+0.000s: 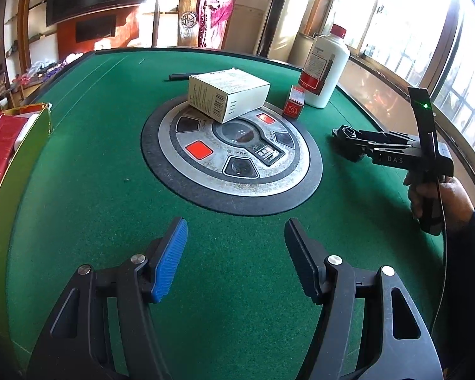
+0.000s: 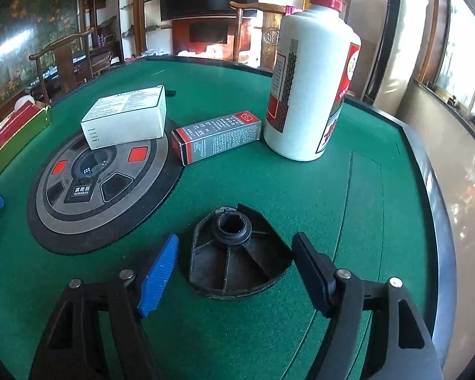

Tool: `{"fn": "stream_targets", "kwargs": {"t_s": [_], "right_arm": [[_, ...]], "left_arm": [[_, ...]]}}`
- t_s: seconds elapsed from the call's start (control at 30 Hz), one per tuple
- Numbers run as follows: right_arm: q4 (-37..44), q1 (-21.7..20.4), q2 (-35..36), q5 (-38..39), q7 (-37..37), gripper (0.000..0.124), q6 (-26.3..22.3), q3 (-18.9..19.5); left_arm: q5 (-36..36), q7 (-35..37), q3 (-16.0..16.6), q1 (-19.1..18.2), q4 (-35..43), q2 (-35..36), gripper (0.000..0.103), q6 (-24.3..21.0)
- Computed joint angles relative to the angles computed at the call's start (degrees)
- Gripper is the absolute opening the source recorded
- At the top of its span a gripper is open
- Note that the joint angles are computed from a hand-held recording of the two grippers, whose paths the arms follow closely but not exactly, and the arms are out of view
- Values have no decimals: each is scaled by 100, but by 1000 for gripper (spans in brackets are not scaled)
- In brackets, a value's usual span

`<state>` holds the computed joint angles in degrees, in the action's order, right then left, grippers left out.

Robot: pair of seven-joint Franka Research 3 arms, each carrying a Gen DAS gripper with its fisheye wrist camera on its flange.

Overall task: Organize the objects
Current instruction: 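Grasp the white printed leaflet with the left gripper while the right grasps the black plastic part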

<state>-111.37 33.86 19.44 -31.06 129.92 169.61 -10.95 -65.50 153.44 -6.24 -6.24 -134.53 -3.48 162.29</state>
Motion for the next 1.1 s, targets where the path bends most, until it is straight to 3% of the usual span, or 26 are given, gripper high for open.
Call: {"fn": "stream_targets", "kwargs": {"t_s": [0.1, 0.2, 0.37, 0.43, 0.53, 0.6, 0.73, 0.93, 1.03, 1.1], "right_arm": [[-19, 140, -33, -125, 262, 63, -70, -104], [6, 260, -52, -380, 629, 63, -199, -184], [20, 45, -64, -497, 828, 63, -222, 34], [-26, -109, -75, -324, 708, 64, -101, 160], [-111, -227, -95, -37, 515, 64, 79, 244], [-148, -265, -98, 174, 378, 64, 175, 273], [-214, -227, -108, 526, 135, 65, 303, 232], [-285, -158, -124, 990, -179, 65, 425, 190], [-289, -63, -121, 1109, -259, 66, 424, 107], [-274, 10, -115, 1124, -271, 66, 388, 40]], "left_arm": [[190, -261, 4, 35, 293, 110, 64, -210], [1128, -975, -70, 117, 931, 486, 64, -363], [2954, -2938, -111, 322, 2985, 1821, 70, -1383], [3440, -3527, -89, 310, 3802, 2418, 70, -1527], [3549, -4138, -188, 476, 4793, 3182, 70, -1609], [3857, -4547, -176, 512, 5549, 3719, 70, -1972], [3698, -4552, -787, 1010, 6608, 4463, 70, -2994], [3640, -3586, -1434, 1427, 5937, 3989, 70, -3382], [3966, -3299, -1254, 1199, 5201, 3395, 70, -2953], [4260, -3474, -1095, 983, 5082, 3260, 70, -2907]]}}
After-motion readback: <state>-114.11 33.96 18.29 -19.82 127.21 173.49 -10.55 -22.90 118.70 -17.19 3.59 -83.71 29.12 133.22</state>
